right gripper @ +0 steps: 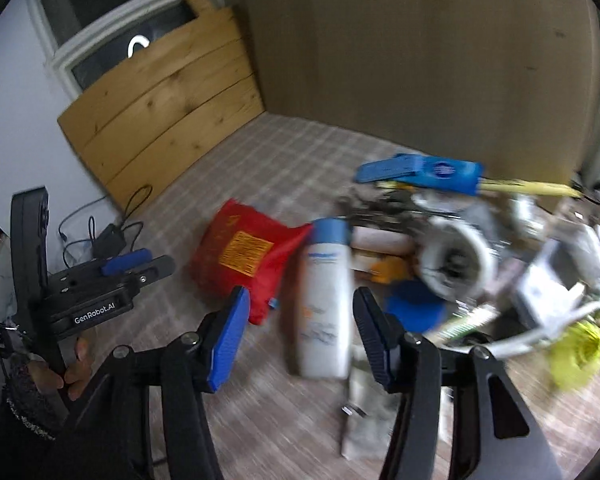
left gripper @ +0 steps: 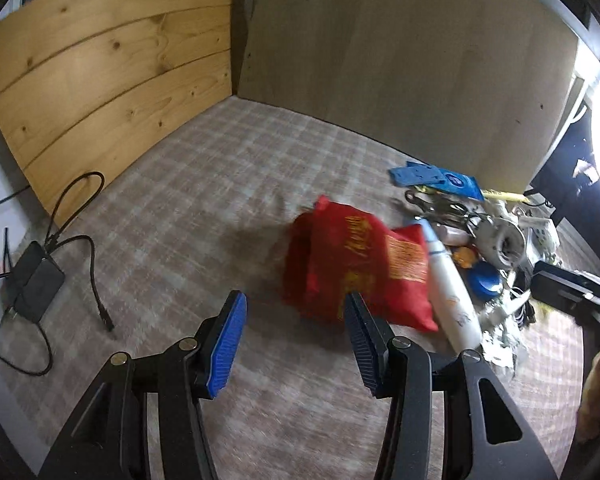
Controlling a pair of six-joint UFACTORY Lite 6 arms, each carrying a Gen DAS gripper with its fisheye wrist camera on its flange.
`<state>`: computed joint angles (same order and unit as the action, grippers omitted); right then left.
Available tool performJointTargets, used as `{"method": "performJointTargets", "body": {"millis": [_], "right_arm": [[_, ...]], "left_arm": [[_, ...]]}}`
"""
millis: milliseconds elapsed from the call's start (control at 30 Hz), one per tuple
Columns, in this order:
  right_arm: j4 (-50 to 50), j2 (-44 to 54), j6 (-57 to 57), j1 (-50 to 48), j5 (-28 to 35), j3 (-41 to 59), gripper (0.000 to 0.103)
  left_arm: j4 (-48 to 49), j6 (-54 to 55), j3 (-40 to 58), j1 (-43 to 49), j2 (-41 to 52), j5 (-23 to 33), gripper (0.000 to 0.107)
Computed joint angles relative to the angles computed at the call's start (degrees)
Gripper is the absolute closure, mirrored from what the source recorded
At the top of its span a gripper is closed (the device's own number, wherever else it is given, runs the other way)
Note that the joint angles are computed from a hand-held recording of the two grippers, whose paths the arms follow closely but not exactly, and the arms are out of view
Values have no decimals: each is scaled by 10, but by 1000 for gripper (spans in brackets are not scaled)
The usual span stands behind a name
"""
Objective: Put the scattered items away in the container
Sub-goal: 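Grasp the red pouch with both grippers from either side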
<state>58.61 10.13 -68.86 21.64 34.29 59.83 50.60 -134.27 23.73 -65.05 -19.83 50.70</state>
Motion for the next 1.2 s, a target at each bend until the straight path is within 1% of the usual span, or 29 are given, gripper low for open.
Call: {"method": "performJointTargets", "body": {"millis": [33, 100, 300, 367, 400, 467, 567, 667, 700, 733, 800, 867, 933, 967, 1067, 1200], "right_arm": [[-2, 16, 16, 26, -14, 9, 56], [-2, 37, 31, 51, -26, 22, 57], [-5, 112, 77, 93, -37, 83, 57], [-7, 142, 90, 96, -24, 111, 57], [-9, 152, 96, 97, -19, 121, 57], [-14, 177, 106, 101, -10, 142, 57], [-7, 204, 106, 96, 13, 164, 57], [2, 227, 107, 90, 41, 183, 58], [7, 231, 105, 90, 46, 185, 58], [15, 230, 99, 91, 46, 181, 59], [22, 221, 87, 94, 41, 169, 62], [23, 214, 86, 94, 41, 165, 65], [22, 205, 86, 92, 42, 158, 68], [22, 199, 85, 90, 44, 154, 69], [23, 174, 76, 74, 63, 128, 72], [20, 126, 59, 56, 79, 72, 73]], "left_arm": [[11, -6, -17, 9, -14, -9, 62], [35, -9, -47, 37, -37, -40, 67], [102, 4, -90, 127, -55, -143, 67], [130, 2, -97, 158, -52, -183, 67], [153, -4, -100, 179, -47, -213, 67], [203, -24, -97, 209, -21, -258, 67], [282, -79, -94, 230, 13, -288, 67], [369, -149, -109, 258, 5, -322, 67], [398, -177, -112, 267, 5, -330, 70], [423, -200, -112, 272, 7, -337, 73], [454, -228, -109, 266, 12, -339, 91], [420, -193, -89, 245, 30, -325, 100], [373, -146, -69, 226, 47, -310, 102], [370, -144, -66, 221, 49, -308, 102], [393, -183, -71, 211, 43, -315, 104], [341, -180, -62, 139, 44, -287, 105]]}}
